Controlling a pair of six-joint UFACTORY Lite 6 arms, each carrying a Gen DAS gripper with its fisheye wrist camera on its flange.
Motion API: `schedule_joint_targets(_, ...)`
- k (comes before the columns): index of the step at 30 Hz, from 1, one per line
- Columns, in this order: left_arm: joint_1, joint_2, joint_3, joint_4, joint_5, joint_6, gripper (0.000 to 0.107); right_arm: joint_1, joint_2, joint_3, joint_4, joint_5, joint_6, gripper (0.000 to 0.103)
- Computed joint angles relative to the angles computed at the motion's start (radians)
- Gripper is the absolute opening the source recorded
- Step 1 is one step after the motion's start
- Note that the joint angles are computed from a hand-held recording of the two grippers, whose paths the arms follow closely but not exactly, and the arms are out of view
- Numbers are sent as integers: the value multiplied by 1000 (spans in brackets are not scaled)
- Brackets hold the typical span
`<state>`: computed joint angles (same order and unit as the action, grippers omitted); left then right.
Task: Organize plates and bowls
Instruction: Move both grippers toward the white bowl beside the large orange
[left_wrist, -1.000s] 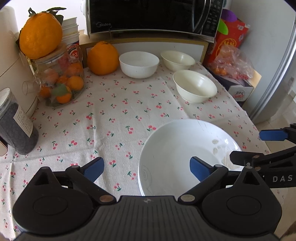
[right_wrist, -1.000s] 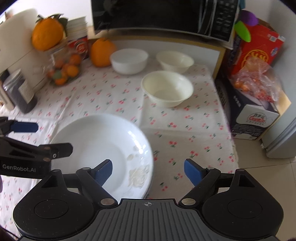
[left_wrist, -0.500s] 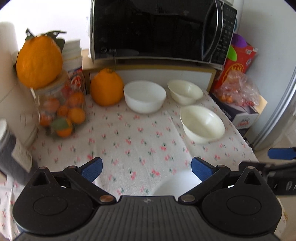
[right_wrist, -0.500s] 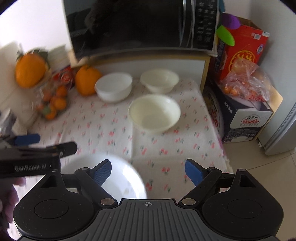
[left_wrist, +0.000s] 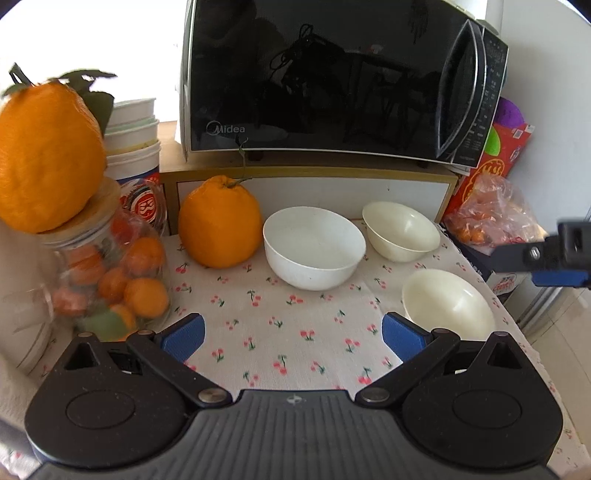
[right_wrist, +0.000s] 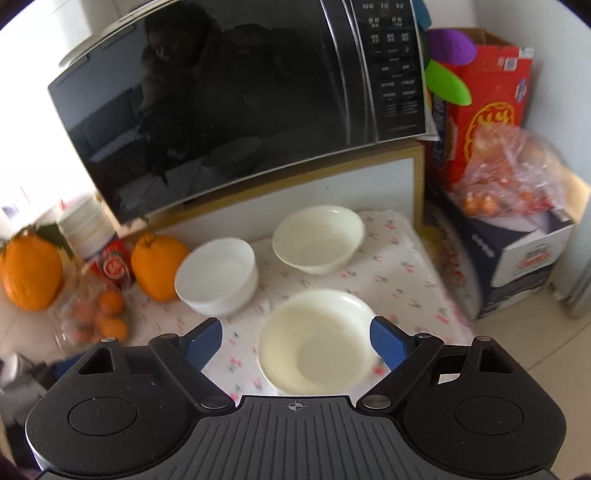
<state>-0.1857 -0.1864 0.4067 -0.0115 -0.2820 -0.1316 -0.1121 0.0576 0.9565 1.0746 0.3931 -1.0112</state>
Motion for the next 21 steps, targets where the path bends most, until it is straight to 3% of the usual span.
schedule_joint_targets(3, 51, 118, 27, 197, -97, -127, 103, 18, 72, 32, 164, 4, -162, 89)
schedule_joint_targets(5, 56, 200, 71, 168, -113, -82, 102, 19, 144, 76, 263, 35, -251, 89)
schedule_joint_targets(11, 104, 358, 165, 351, -180, -201, 102, 45, 346, 243, 378, 79, -313, 89)
schedule_joint_targets(16, 94, 423, 217, 365, -223, -186, 101, 64, 477, 374, 352, 123, -252, 87)
schedule_joint_targets(21, 84, 495, 276, 339, -260, -166, 93, 76, 587, 491, 266, 170, -119, 61)
